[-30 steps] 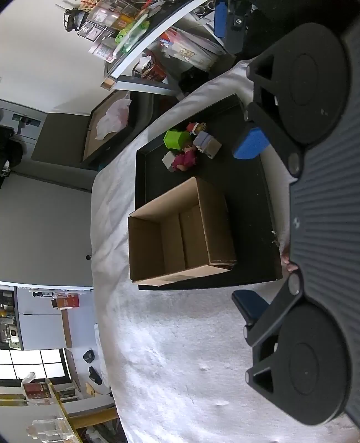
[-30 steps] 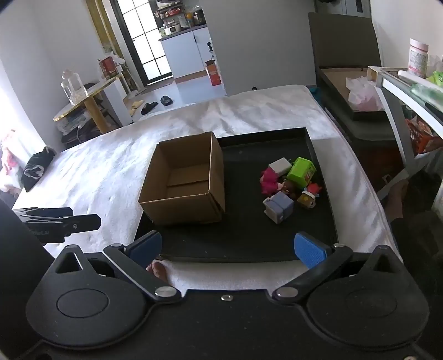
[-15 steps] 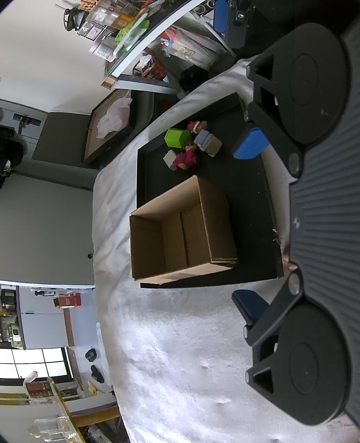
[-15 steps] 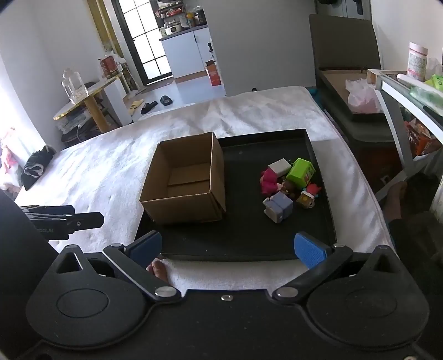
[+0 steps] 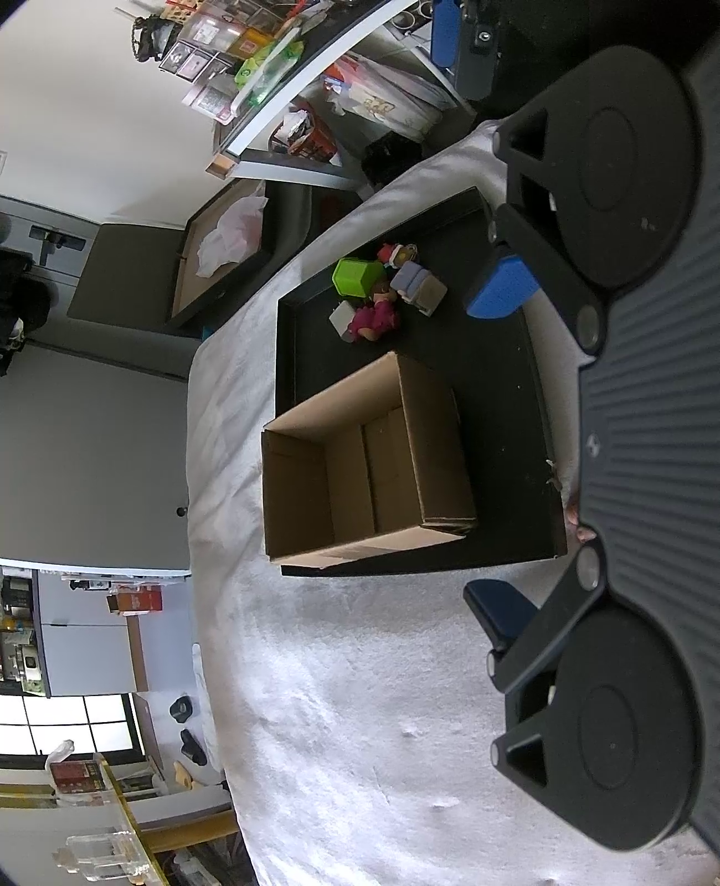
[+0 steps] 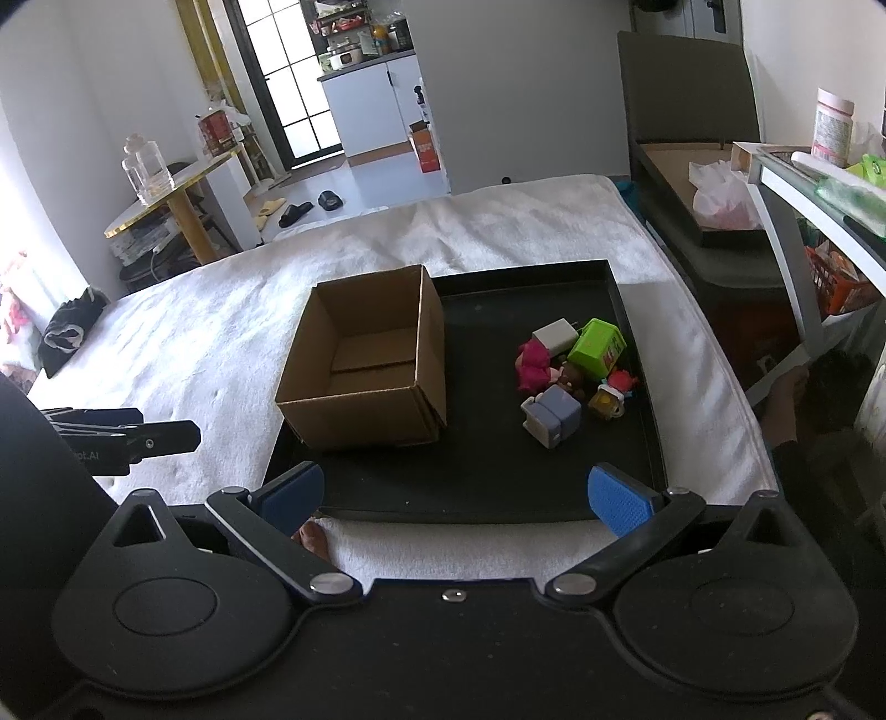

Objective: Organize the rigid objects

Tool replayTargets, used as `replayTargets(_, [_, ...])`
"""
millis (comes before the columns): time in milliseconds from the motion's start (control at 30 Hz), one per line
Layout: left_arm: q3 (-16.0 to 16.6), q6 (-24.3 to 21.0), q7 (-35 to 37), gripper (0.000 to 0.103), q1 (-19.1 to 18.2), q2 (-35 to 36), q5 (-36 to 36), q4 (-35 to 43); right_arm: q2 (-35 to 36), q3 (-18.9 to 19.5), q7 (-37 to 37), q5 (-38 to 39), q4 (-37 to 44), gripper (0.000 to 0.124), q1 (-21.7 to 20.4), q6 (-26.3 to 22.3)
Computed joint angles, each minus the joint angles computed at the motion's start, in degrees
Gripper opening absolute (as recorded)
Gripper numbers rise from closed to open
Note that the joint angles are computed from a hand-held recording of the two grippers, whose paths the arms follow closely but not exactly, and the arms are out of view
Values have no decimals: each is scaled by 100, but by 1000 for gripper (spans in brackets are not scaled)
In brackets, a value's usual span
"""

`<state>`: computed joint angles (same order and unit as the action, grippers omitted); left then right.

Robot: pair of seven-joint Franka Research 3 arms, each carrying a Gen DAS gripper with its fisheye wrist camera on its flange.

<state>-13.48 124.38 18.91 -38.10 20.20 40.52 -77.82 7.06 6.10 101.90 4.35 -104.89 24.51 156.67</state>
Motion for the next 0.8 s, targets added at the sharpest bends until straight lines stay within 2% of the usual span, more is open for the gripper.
replayTargets(800, [5, -42, 43, 100, -14, 9, -25, 62, -35, 6, 58, 25, -83, 103, 7, 110])
